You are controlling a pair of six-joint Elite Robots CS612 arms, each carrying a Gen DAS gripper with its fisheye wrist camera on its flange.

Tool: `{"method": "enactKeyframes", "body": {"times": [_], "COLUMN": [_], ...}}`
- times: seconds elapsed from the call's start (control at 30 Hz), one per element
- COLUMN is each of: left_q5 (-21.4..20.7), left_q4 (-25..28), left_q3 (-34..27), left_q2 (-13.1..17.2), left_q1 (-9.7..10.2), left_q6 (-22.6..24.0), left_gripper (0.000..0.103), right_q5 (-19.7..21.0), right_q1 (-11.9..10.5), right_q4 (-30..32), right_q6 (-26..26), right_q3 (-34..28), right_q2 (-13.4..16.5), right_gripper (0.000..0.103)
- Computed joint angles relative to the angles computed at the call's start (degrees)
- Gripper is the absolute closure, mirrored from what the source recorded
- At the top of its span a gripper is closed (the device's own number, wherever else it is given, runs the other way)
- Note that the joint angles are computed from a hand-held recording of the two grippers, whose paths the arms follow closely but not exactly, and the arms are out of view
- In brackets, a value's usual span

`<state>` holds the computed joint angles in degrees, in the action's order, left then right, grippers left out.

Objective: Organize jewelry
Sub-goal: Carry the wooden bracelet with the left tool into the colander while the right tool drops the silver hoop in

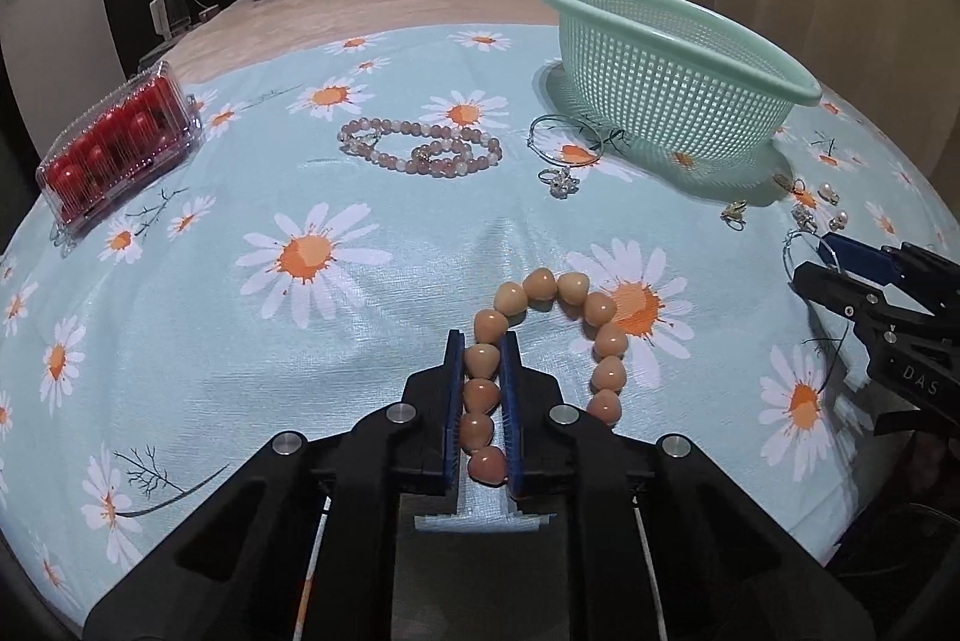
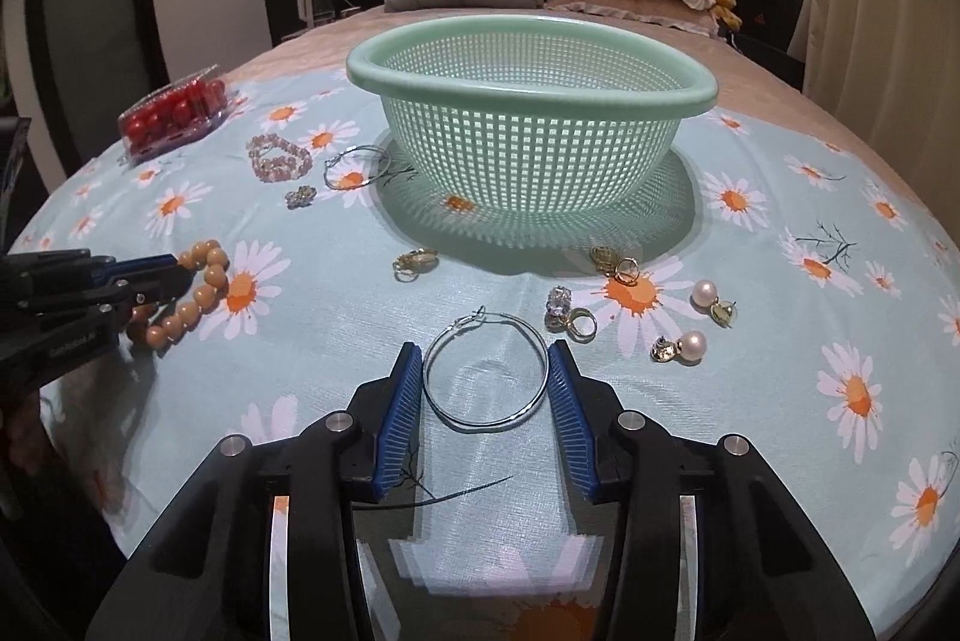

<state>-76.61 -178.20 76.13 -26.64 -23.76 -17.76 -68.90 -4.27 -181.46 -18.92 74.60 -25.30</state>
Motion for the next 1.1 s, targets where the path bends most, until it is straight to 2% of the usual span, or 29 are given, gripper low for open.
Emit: {"method": "enactKeyframes", "body": {"times": [0.13, 0.27, 0.63, 0.87, 1.1], "left_q5": [-1.2, -2.1, -0.7, -1.0, -2.7], "left_q4": [1.1, 0.1, -1.7, -3.0, -1.5], "left_q3": [0.7, 1.4, 1.2, -3.5, -11.5], "left_q2": [-0.8, -1.7, -5.0, -5.0, -2.8], "left_q1": [0.0, 0.04, -0.51, -0.2, -0.03], "left_q6": [-0.6, -1.3, 4.2, 7.7, 10.8], "left_gripper": [0.091, 0.091, 0.091, 0.091, 0.091], "right_q5": [1.2, 2.5, 5.4, 5.4, 4.8], "right_q1": [-0.2, -0.6, -1.7, -1.6, -1.4], "right_q4": [-0.8, -2.3, -6.9, -8.3, -6.5], "right_q6": [-1.5, -3.0, -1.8, 0.6, 3.2], "right_q3": [1.6, 2.8, 1.5, -3.1, -8.8], "right_q2": [-1.2, -2.3, -3.7, -2.7, -0.9], "right_gripper": [0.062, 0.062, 0.062, 0.062, 0.062]}}
